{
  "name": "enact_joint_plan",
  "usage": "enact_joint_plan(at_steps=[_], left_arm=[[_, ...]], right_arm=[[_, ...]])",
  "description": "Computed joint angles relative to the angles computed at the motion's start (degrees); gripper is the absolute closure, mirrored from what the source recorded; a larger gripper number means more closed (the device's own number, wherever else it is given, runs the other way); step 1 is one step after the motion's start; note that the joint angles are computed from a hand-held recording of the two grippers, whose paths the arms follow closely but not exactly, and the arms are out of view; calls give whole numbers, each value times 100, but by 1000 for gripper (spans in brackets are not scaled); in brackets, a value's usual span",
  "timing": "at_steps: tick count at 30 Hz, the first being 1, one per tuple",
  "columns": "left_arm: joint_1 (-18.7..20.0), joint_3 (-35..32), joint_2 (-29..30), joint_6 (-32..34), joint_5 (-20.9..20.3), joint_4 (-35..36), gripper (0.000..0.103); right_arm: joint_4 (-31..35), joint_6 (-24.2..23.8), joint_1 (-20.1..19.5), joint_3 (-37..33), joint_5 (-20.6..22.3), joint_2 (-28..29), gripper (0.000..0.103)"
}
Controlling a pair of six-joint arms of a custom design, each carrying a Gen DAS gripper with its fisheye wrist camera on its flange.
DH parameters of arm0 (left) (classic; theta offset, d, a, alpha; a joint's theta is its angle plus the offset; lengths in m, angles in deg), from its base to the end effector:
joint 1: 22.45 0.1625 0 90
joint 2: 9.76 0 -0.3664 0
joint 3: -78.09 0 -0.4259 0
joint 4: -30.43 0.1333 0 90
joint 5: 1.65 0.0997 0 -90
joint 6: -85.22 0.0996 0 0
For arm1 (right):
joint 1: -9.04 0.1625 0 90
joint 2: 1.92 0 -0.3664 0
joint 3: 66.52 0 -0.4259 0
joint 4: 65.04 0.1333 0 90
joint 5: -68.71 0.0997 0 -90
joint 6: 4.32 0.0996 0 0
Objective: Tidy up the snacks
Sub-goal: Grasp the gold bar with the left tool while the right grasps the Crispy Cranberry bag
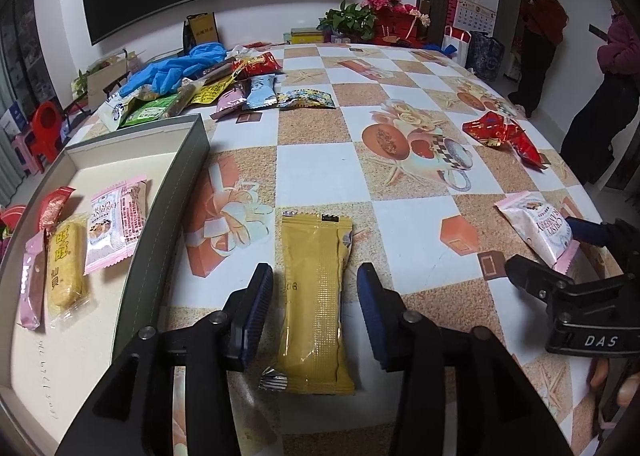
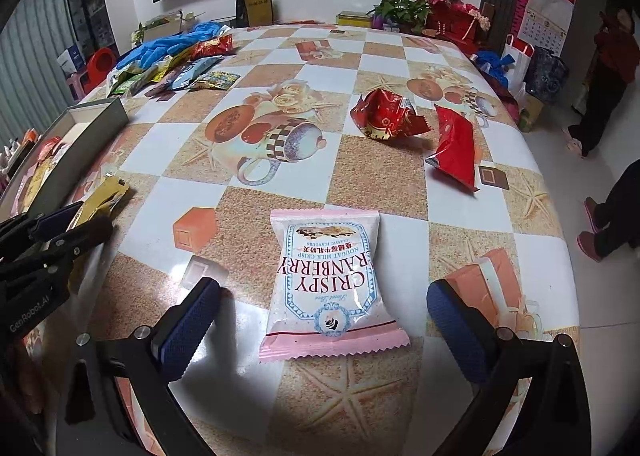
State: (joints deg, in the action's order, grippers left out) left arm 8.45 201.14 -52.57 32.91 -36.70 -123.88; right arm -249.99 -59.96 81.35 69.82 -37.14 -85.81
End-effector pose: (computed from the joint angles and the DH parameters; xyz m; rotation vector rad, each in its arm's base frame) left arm -0.2511 -0.4006 -0.0906 0.2988 2.2524 -0.7949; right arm -0.0316 -0.4484 0.1859 0.6655 -2.3401 0.5558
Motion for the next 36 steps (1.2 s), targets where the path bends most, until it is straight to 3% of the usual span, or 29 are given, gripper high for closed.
enact_joint_plan(at_steps=[3,23,27,30,33,36], left_arm=[[5,2,-4,5,6,8,56],[6,8,-10,-2,10,13,53],[9,9,-12,5,10,5,53],[5,2,-4,-3,7,11,53],[12,8,-7,13,3,-13,53],[9,5,-5,4,3,-5,53]], right_arm=[[-235,99,23,38,-42,75,0],[-260,110,-3,31,20,91,0],[-46,77,17,-4,-29,32,0],[537,129,128,-175,-311,-37,0],[72,134,82,-102,-197,87,0],[231,51,123,-177,-224,113,0]])
